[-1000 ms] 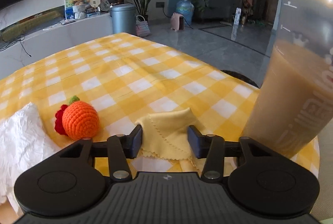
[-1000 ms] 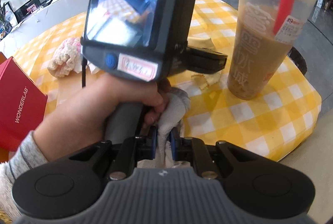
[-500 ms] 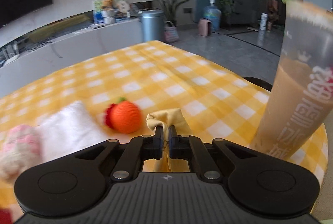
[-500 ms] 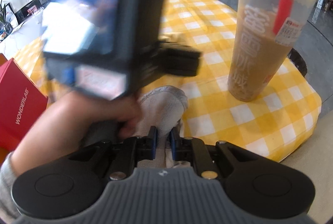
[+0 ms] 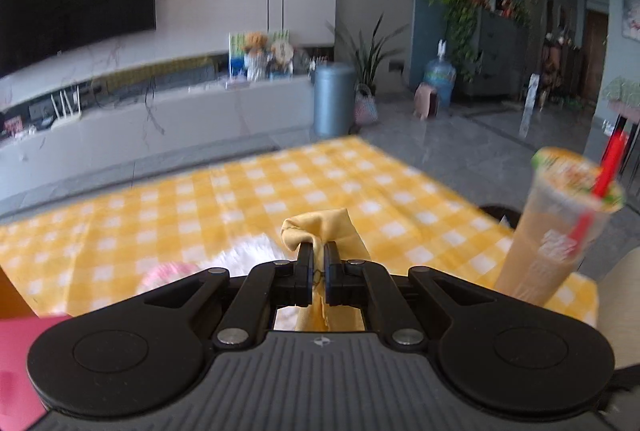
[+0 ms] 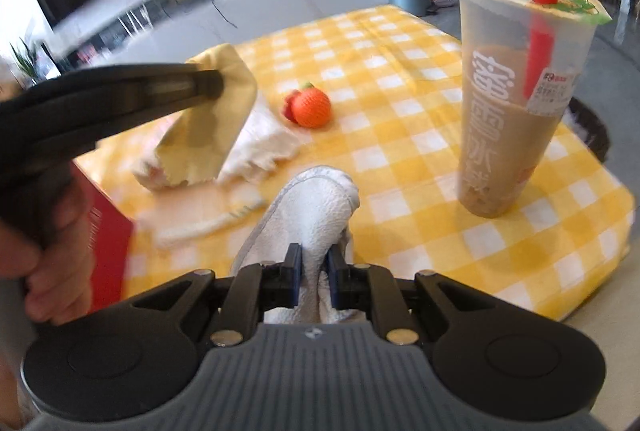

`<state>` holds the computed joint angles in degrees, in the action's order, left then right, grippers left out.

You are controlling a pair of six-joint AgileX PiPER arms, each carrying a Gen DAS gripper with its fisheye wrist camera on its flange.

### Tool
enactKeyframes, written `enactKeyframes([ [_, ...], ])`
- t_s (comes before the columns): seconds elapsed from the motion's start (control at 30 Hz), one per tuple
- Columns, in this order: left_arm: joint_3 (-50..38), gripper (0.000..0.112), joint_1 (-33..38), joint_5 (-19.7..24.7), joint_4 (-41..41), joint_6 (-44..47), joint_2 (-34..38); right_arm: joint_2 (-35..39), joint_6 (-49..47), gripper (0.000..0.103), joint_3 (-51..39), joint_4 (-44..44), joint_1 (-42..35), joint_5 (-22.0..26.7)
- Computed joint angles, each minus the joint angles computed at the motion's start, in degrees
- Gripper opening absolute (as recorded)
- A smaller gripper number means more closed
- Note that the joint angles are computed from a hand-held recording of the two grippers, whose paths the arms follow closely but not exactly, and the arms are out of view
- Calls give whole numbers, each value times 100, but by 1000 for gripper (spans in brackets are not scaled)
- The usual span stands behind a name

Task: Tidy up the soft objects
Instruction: 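Carry the bath mitt and yellow cloth over the open box with both tools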

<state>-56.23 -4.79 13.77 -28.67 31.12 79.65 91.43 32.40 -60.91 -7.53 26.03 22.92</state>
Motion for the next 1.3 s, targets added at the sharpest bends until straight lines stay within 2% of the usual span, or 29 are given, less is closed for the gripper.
enactKeyframes([
  [0.07,-22,5,208,252,-521,526,-304,-162,-76,12,82,128,-2,-152],
  [0.13,-139,5,507,674,-973,946,-550,-306,553,12,86,-462,168,-181],
  [0.2,-280,5,813,1101,-1030,969,-802,-446,693,12,103,-544,243,-297],
  [0.33,-442,6,1737,1877,-1597,1712,-1414,-708,601,12,105,-420,417,-577],
  [0.4,-543,6,2349,2266,-1843,1994,-1650,-837,1004,12,30,-778,636,-646],
  [0.5,-537,6,3004,2336,-1651,1931,-2029,-964,1730,12,-156,-1422,1023,-689],
  [0.63,-717,6,4691,3449,-2670,2968,-2092,-966,3090,12,-678,-2872,1839,-302],
  [0.73,-815,6,5661,3975,-3039,3168,-2014,-814,3731,12,-1237,-3713,2552,248],
  [0.8,-865,6,6328,4386,-3354,3357,-1862,-635,3987,12,-1650,-4106,3004,690],
  [0.93,-1086,6,7179,5039,-3662,3546,-1256,-236,3723,12,-2427,-4274,3608,1236],
  [0.97,-1235,6,7273,5136,-3606,3644,-1044,-92,3616,12,-2656,-4262,3720,1378],
  [1.07,-1309,6,7204,4786,-3364,3721,-724,435,3180,12,-3415,-4090,3900,1728],
  [1.23,-1833,6,7453,4806,-3087,3622,-33,1488,1914,12,-4745,-2859,3531,1786],
  [1.3,-1898,6,7634,4803,-3120,3644,119,2059,1529,12,-5479,-2438,3404,1981],
])
